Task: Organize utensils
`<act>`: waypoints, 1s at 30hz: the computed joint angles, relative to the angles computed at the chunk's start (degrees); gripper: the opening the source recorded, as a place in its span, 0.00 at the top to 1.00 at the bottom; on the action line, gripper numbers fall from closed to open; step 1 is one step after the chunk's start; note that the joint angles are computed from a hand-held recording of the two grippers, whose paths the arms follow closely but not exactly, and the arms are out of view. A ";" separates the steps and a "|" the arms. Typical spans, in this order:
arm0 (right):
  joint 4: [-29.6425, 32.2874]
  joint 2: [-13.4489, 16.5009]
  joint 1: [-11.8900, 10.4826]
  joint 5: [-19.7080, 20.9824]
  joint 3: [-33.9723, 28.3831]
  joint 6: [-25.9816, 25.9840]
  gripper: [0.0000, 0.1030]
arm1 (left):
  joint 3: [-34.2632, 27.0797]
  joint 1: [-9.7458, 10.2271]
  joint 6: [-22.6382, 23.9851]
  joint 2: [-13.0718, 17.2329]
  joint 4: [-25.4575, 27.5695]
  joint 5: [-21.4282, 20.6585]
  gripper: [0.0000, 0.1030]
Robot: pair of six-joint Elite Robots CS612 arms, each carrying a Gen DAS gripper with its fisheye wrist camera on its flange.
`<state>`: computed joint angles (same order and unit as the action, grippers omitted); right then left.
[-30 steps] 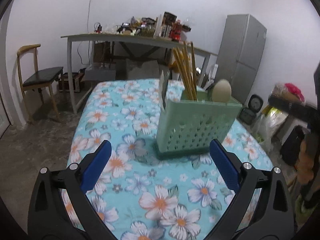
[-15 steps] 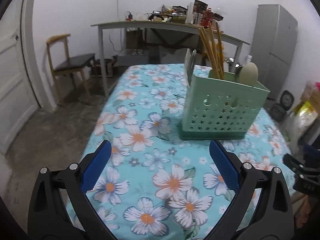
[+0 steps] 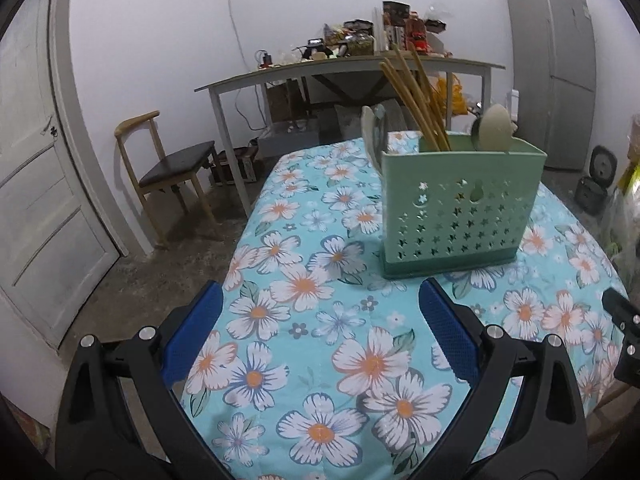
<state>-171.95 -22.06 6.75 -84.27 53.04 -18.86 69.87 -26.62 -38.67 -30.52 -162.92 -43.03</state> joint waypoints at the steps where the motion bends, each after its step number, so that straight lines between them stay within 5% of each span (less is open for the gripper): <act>1: -0.35 -0.22 -0.09 0.55 0.37 0.11 0.06 | -0.16 0.01 0.41 -0.01 0.46 -0.61 0.08; 5: -0.43 -0.74 -0.63 3.82 0.98 0.79 0.06 | -1.15 0.04 0.21 -0.01 4.51 -2.93 0.08; 19: 1.28 -0.15 -1.82 7.98 -0.88 2.82 0.06 | -3.41 0.03 -9.52 -0.45 13.50 -0.31 0.08; 30: 3.05 0.54 -1.89 8.18 -2.67 3.33 0.06 | -3.04 0.35 -11.18 -0.90 13.44 -1.36 0.08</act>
<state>-168.90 -21.52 4.87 -76.08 50.36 -15.53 66.83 -26.27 -49.85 -31.42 -149.49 -44.39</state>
